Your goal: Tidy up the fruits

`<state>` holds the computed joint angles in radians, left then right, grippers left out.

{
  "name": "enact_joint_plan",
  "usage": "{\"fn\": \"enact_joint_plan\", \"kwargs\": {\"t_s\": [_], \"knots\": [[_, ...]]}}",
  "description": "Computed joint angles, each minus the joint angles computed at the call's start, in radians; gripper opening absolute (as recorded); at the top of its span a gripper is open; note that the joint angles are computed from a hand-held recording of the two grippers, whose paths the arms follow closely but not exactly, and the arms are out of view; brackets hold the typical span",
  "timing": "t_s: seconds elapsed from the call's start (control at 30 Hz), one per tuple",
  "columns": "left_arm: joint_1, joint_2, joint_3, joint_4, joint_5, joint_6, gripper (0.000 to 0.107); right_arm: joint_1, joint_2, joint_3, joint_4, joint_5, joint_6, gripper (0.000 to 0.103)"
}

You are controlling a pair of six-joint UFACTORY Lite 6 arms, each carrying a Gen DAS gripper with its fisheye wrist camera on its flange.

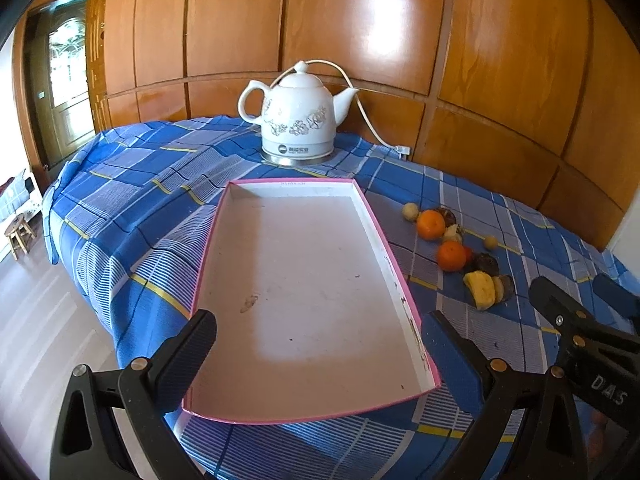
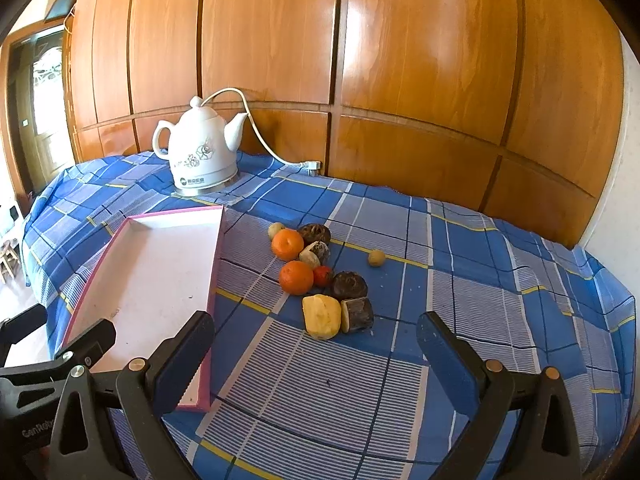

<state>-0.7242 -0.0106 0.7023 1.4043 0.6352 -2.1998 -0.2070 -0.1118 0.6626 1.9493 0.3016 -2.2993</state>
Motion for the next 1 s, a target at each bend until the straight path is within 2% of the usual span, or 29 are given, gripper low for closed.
{"fn": "enact_joint_plan", "kwargs": {"t_s": [0.07, 0.17, 0.3, 0.37, 0.6, 0.7, 0.73, 0.8, 0.9, 1.0], "knots": [[0.007, 0.013, 0.007, 0.002, -0.021, 0.006, 0.102, -0.006, 0.022, 0.017, -0.035, 0.005, 0.02, 0.103], [0.022, 0.049, 0.037, -0.001, -0.062, 0.07, 0.101, -0.043, 0.071, 0.074, -0.224, 0.057, 0.159, 0.103], [0.07, 0.058, 0.065, 0.058, -0.174, 0.103, 0.103, -0.125, 0.194, 0.242, -0.55, 0.178, 0.389, 0.103], [0.081, 0.069, 0.088, 0.092, -0.194, 0.108, 0.103, -0.166, 0.27, 0.346, -0.64, 0.215, 0.431, 0.103], [0.15, 0.168, 0.231, 0.107, -0.263, 0.222, 0.103, -0.244, 0.531, 0.671, -0.861, 0.202, 0.544, 0.103], [0.193, 0.25, 0.339, -0.099, -0.323, 0.497, 0.103, -0.272, 0.648, 0.806, -0.934, 0.222, 0.623, 0.103], [0.195, 0.282, 0.381, -0.171, -0.305, 0.59, 0.103, -0.278, 0.669, 0.828, -0.938, 0.226, 0.635, 0.102], [0.196, 0.338, 0.457, -0.204, -0.268, 0.661, 0.103, -0.291, 0.725, 0.888, -0.971, 0.239, 0.705, 0.099], [0.232, 0.435, 0.59, -0.372, -0.288, 0.873, 0.102, -0.295, 0.757, 0.947, -1.025, 0.282, 0.803, 0.095], [0.274, 0.558, 0.758, -0.675, -0.305, 1.187, 0.082, -0.3, 0.748, 0.946, -0.994, 0.296, 0.787, 0.09]]}}
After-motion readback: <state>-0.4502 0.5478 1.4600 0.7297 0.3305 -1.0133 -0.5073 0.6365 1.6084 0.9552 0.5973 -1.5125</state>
